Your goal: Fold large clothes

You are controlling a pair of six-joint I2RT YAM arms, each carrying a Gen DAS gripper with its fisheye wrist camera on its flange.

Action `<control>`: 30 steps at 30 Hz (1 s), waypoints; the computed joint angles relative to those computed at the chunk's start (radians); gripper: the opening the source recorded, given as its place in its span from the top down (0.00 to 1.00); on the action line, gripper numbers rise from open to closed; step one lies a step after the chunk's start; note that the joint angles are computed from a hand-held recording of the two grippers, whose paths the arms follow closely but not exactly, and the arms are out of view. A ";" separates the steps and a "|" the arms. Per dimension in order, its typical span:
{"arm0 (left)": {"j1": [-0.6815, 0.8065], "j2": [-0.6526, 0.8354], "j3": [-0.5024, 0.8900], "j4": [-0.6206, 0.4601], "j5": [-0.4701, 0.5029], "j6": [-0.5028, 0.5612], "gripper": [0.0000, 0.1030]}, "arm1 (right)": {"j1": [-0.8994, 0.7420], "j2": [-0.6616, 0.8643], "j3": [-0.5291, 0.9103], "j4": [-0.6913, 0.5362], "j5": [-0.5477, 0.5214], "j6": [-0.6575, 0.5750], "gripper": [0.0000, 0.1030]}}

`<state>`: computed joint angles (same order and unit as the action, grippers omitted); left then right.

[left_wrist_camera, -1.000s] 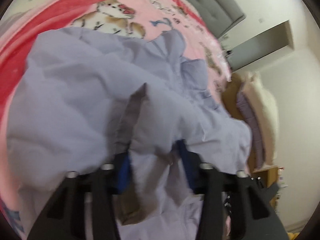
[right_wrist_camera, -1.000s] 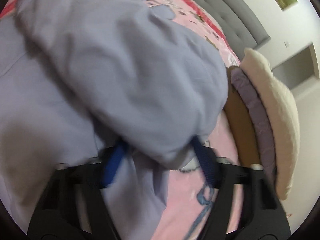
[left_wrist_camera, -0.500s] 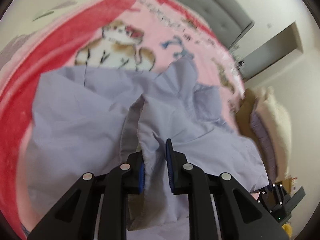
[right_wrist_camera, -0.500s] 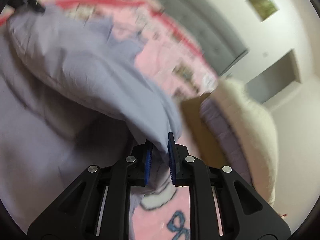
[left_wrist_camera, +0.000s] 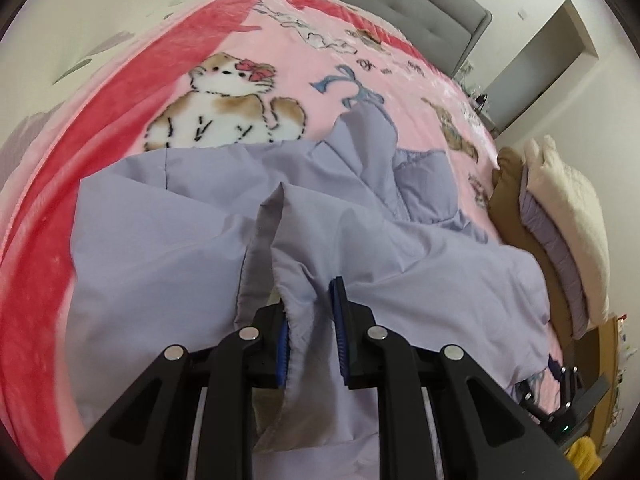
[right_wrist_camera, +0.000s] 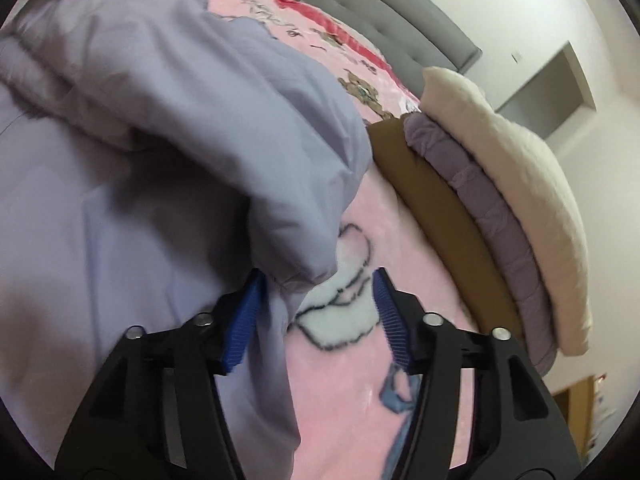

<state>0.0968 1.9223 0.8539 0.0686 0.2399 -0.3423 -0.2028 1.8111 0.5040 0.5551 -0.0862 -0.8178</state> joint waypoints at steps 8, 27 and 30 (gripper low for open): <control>-0.058 -0.014 0.003 0.006 -0.116 -0.005 0.82 | -0.006 -0.021 0.156 -0.207 -0.017 0.037 0.91; -0.073 0.035 0.006 0.048 -0.104 -0.036 0.76 | -0.237 0.002 0.277 -0.491 -0.291 0.192 0.56; -0.069 0.042 -0.002 0.061 -0.093 -0.063 0.76 | -0.235 -0.055 0.215 -0.472 -0.301 0.151 0.56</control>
